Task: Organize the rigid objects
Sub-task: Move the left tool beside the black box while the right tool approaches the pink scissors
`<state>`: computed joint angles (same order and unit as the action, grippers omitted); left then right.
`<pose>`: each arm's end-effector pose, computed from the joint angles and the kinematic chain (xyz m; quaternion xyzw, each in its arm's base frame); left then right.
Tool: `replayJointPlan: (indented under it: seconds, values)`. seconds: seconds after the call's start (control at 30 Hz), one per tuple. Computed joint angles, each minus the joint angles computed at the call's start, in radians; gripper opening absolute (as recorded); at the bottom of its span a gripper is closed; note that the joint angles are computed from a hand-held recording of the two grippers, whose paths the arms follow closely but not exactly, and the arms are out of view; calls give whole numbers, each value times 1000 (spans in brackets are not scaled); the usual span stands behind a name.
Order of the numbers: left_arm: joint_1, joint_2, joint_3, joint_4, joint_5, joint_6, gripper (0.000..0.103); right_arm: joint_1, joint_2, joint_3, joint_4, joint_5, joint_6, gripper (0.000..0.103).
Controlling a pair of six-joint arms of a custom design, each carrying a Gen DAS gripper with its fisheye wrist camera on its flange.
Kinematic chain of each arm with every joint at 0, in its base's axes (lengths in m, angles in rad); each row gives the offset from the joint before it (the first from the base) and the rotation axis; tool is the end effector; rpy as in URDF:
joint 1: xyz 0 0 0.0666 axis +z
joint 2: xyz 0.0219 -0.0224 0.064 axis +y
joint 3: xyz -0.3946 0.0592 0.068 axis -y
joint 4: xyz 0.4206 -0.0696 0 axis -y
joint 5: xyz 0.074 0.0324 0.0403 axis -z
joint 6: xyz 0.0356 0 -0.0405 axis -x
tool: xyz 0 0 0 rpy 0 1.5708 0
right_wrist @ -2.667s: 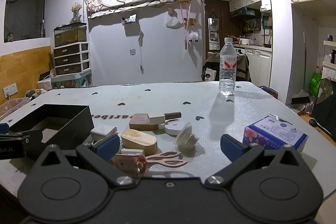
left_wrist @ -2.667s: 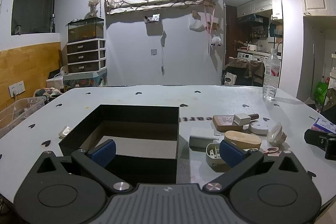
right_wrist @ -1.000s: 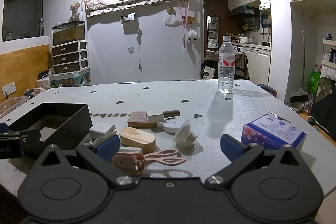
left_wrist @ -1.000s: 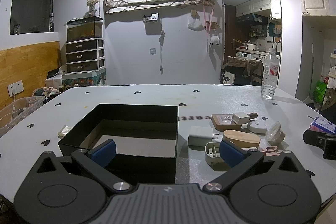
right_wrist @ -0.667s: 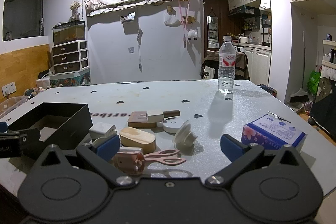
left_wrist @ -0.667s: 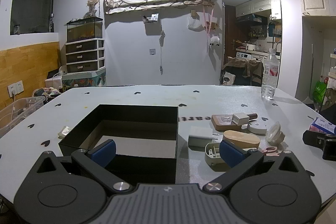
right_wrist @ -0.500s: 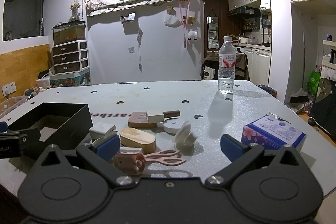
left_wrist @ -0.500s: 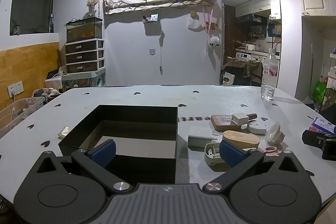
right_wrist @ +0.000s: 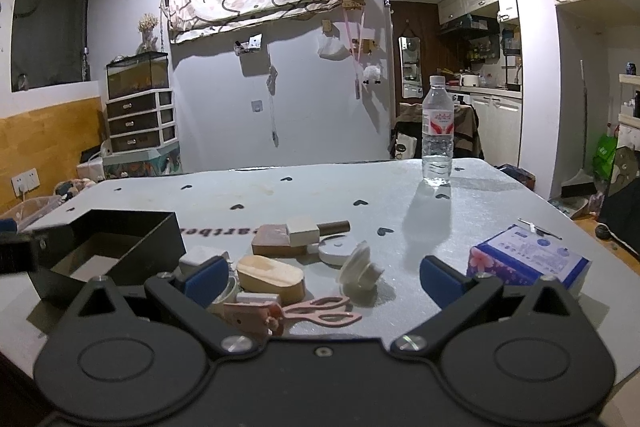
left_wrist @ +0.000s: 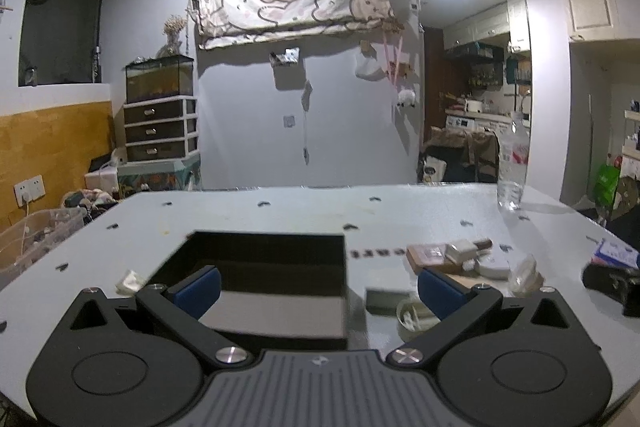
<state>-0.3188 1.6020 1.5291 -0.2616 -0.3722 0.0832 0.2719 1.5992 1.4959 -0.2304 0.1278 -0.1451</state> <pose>0.5954 -0.1833 0.4569 -0.0124 0.8079 0.0340 0.5882 0.6011 0.1625 0.4437 -0.0146 0.8138 0.0689 0.5769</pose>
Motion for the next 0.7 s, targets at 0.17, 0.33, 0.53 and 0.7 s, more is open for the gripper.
replayJointPlan:
  seconds: [0.17,0.33,0.53,0.7]
  values:
    - [39,4,21,26,-11,-15,103,1,12,10,11,1,8,103]
    - [88,30,66,16,-28,-31,103,-1,25,22,5,-38,11,103]
    - [150,50,82,28,-2,-22,103,5,55,54,-34,-76,13,103]
    - [195,74,113,-27,-19,5,103,14,99,107,-110,-72,-8,103]
